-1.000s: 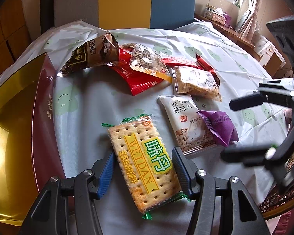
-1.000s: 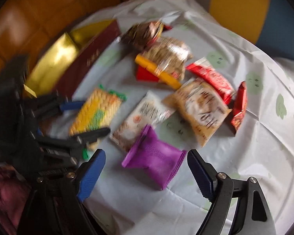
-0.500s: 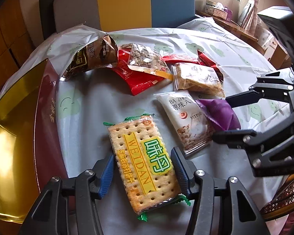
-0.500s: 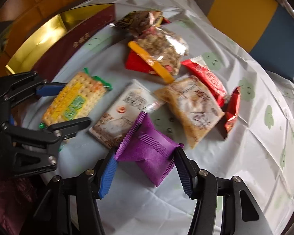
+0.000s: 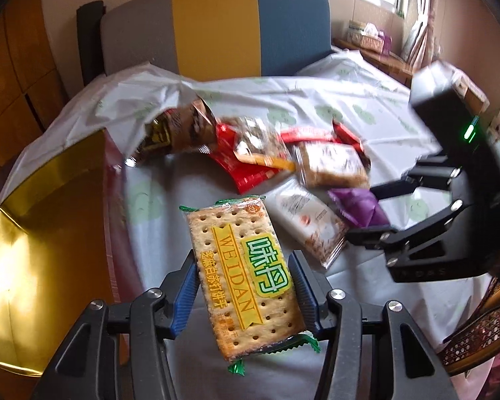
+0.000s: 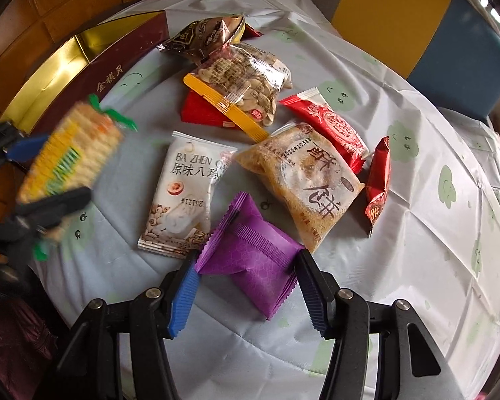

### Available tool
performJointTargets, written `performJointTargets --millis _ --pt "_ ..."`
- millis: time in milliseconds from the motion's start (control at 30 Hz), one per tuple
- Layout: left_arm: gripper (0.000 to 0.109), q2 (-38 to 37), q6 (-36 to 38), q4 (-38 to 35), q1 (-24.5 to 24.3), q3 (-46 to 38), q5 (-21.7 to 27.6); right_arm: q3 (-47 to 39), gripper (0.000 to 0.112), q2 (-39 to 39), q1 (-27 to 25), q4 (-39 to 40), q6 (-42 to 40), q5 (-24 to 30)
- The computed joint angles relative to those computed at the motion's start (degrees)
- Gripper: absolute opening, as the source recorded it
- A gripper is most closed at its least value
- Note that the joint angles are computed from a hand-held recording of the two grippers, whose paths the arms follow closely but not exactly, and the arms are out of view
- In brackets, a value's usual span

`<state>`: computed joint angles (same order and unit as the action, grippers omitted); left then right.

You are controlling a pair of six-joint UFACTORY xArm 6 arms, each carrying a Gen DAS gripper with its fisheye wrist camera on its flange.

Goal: Organize snacks
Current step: 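Lift the cracker pack with the left tool while the right tool grasps the purple packet, then carry the cracker pack into the gold tin and open the left tool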

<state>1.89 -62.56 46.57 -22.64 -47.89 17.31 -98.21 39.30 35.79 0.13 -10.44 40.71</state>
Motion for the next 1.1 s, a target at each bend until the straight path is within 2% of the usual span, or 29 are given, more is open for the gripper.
performJointTargets --millis 267,333,533,700,900,967,1100 --pt "0.054 -6.9 -2.2 0.0 4.4 3.9 -4.6 1.6 0.058 -0.1 0.6 -1.4 2.2 -2.0" --pt "0.054 -8.5 -2.8 -0.3 6.0 4.7 -5.4 0.6 0.057 0.5 0.5 -1.2 3.0 -0.9" --pt "0.054 -12.1 -7.4 2.6 10.7 6.7 -5.6 0.1 0.053 1.0 0.4 -1.0 2.9 -0.8" --pt "0.054 -14.5 -7.9 0.7 14.7 9.7 -5.7 1.3 0.052 0.5 0.8 -2.3 3.4 -2.0" --pt "0.054 -14.2 0.8 -9.6 19.7 11.7 -6.6 3.3 0.052 -0.5 1.6 -4.0 4.5 -3.5" --pt "0.054 -12.6 3.6 -12.8 20.9 11.2 -6.9 3.9 0.052 -1.0 1.9 -4.3 4.9 -3.7" --pt "0.054 -6.0 14.5 -22.9 21.5 6.3 -6.7 4.4 0.052 -1.3 2.1 -4.3 5.1 -4.0"
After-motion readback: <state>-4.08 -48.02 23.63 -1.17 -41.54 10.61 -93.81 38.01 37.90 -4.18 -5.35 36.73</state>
